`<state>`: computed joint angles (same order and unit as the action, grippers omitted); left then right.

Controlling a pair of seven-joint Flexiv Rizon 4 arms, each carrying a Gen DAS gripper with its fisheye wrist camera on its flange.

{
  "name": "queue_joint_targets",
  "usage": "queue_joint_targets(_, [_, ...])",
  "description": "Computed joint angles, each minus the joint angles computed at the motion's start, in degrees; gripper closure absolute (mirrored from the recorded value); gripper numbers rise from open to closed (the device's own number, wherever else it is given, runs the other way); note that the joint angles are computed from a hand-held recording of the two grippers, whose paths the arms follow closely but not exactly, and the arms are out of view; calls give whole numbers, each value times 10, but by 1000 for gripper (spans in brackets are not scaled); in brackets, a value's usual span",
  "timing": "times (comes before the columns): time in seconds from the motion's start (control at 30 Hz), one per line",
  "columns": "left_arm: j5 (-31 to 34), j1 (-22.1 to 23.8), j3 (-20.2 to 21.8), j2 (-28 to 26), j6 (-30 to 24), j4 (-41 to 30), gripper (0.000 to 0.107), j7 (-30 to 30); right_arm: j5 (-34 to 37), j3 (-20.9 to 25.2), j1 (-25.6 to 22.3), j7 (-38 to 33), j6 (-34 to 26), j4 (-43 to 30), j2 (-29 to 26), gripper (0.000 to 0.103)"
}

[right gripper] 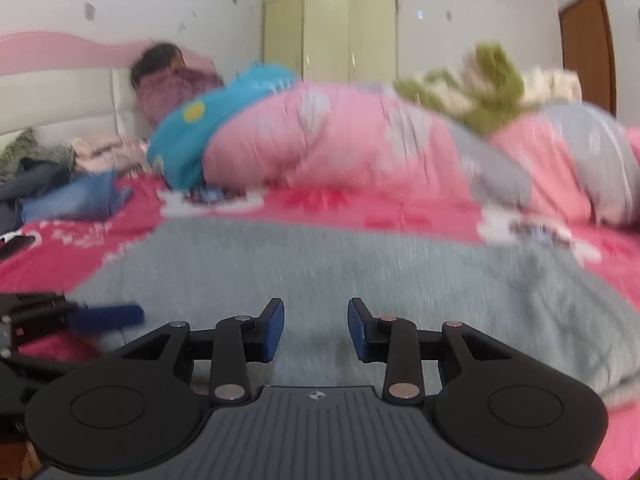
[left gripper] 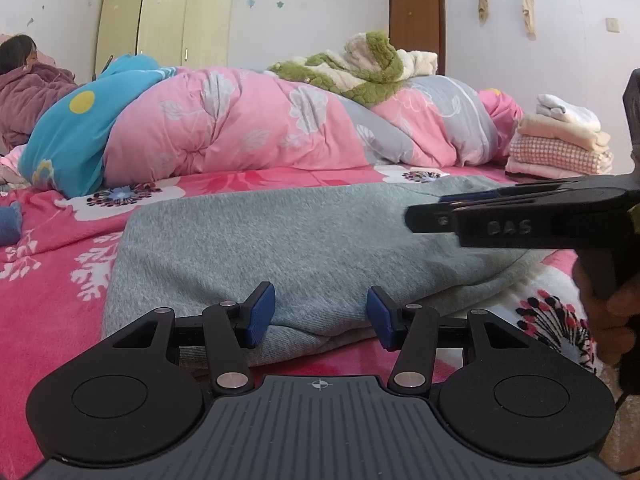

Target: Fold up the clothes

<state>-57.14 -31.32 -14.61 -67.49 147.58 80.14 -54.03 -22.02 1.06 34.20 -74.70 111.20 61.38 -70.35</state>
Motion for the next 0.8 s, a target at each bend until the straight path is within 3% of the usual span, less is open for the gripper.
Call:
queue_joint_targets(0.13, [-4, -1, 0, -1, -1, -3, 56, 6, -27, 13, -1, 0, -15, -22, -24, 59])
queue_joint_targets(0.2, [-4, -2, 0, -2, 0, -5, 56, 8, 10, -24, 22, -8, 0, -30, -36, 59])
queue_joint_targets(0.37, [7, 2, 0, 0, 2, 4, 56, -7, 32, -31, 31, -7, 0, -23, -22, 59])
queue_joint_targets(0.43, [9, 2, 1, 1, 3, 6, 56, -10, 56, -58, 47, -17, 21, -23, -23, 59])
queue_joint_targets(0.5, [10, 2, 2, 2, 11, 9, 56, -16, 66, -76, 59, -28, -4, -29, -26, 59])
queue_joint_targets(0.63, [-5, -3, 0, -2, 55, 8, 54, -23, 57, -57, 48, -32, -9, -53, -48, 59])
queue_joint_targets(0.8, [-46, 6, -23, -3, 63, 0, 50, 1, 53, -55, 48, -33, -14, -53, -47, 59])
